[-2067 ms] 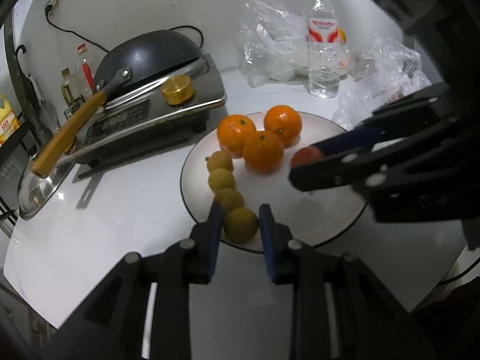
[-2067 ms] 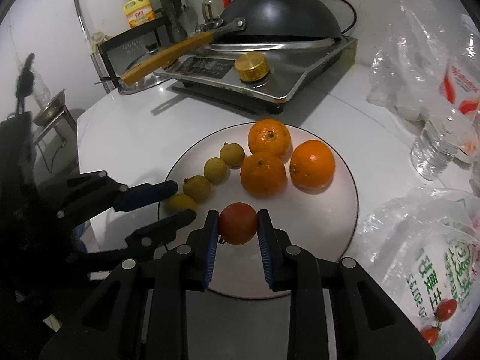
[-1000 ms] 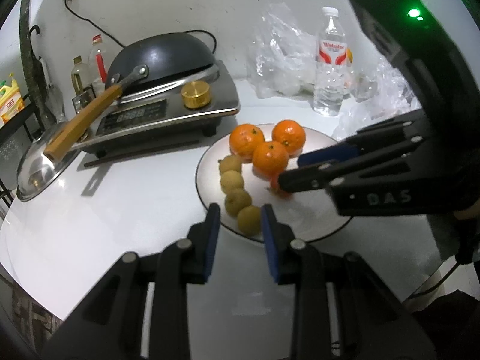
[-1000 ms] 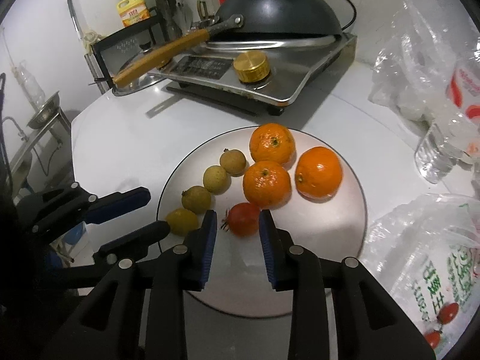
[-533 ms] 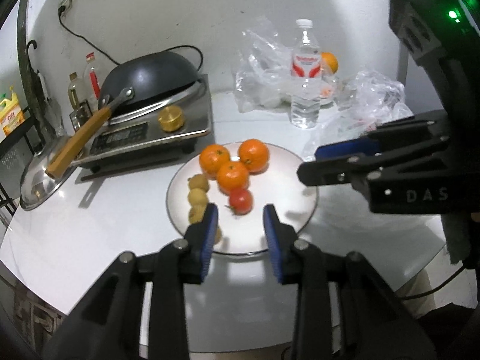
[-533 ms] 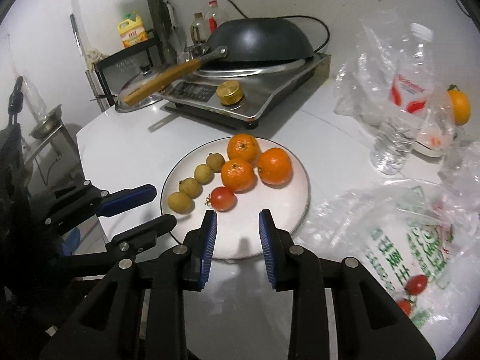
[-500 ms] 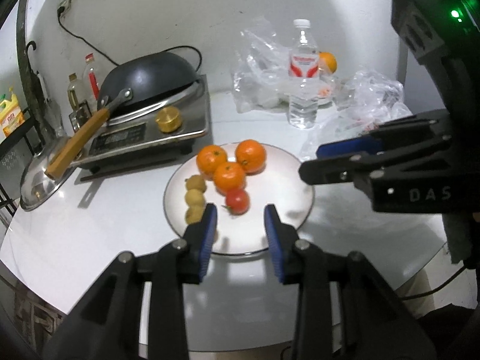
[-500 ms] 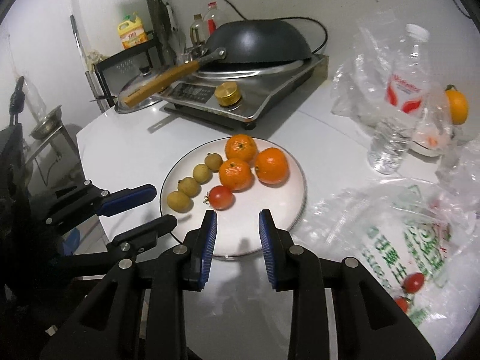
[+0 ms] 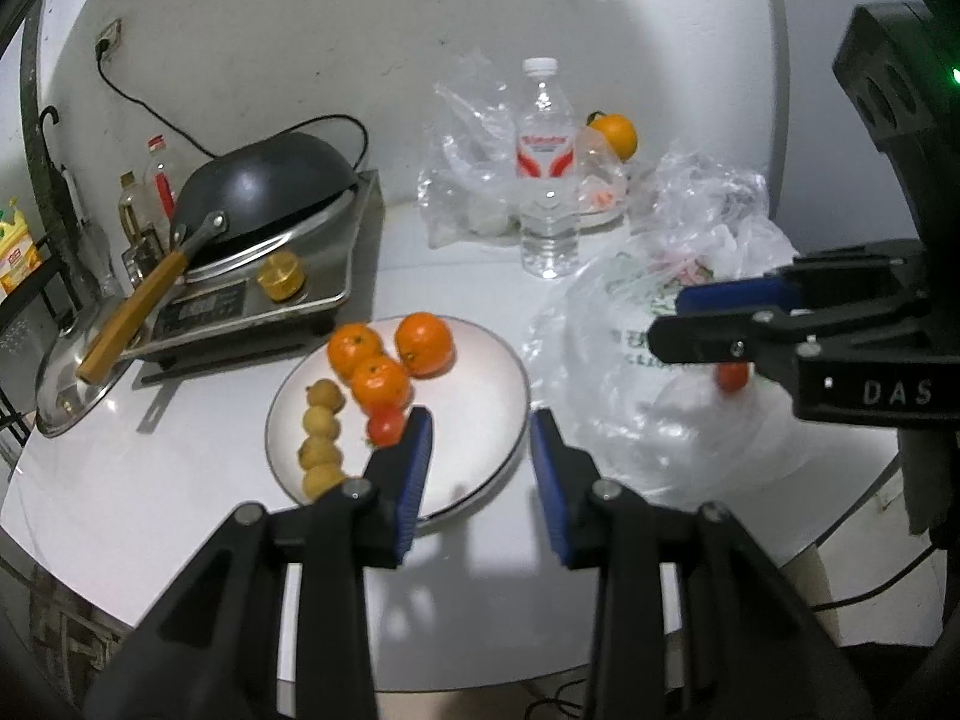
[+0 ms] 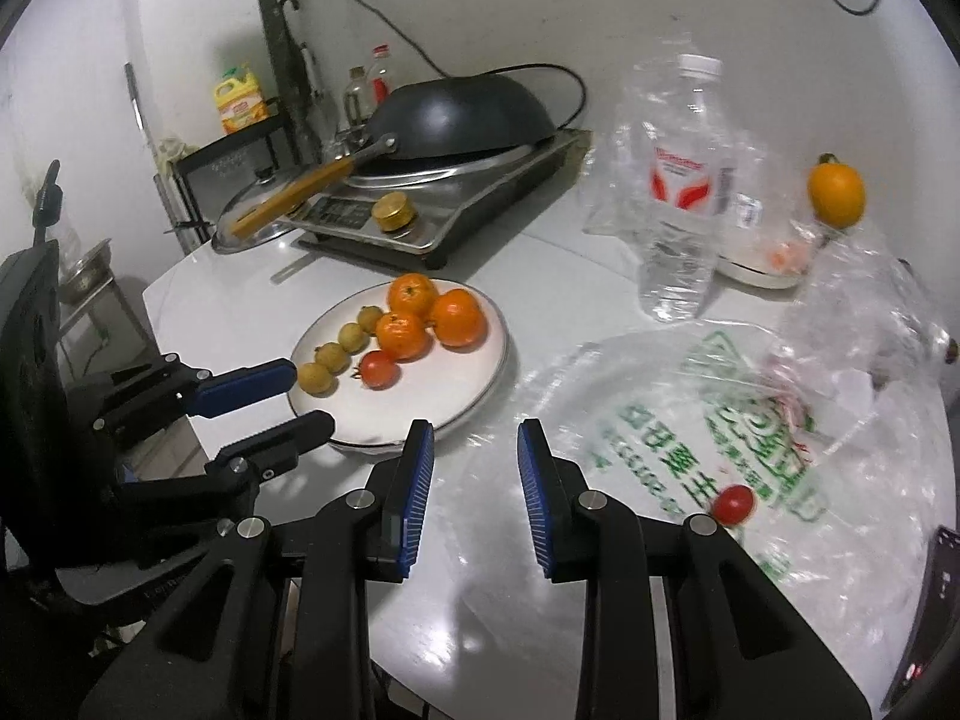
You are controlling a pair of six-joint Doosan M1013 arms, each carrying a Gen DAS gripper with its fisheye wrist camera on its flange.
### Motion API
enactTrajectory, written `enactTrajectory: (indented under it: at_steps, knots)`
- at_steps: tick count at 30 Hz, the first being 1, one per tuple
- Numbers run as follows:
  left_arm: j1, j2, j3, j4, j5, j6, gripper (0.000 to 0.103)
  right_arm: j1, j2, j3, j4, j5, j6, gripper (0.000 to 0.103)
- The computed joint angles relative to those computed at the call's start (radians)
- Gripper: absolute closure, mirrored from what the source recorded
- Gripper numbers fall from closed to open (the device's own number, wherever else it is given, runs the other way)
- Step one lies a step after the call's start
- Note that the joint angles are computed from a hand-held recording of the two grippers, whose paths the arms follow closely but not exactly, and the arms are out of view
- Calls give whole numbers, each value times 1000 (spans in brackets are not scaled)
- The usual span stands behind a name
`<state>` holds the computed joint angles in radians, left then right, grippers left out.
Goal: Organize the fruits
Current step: 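Move both open tools back over the cherry tomatoes on the plastic bag, then grasp a cherry tomato with the right tool while the left tool grasps another tomato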
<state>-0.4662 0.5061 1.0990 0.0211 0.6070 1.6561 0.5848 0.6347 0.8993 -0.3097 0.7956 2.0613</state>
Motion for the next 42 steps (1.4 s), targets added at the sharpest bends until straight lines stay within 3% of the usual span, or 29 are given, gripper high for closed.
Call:
enactTrajectory:
  at_steps: [11,13,14,32,42]
  knots:
    - [-35,11,-28,20,23,-21,66,-16,-84,146,-53,-64,90,72]
    - [-39,13,-33,13,22,-27,48,-19,-95,165,-65,-68,105,72]
    - [-40,13,-32,11,16,-30,47,-19,-102,178,-90,-68,121,72]
    - [-114,84,-143,84,124,-33,47,-75,-194,351,-109,-153,193,72]
    - [-147,146,-229,75,198,8,47,-114,-220,408,-56,-201,165,72]
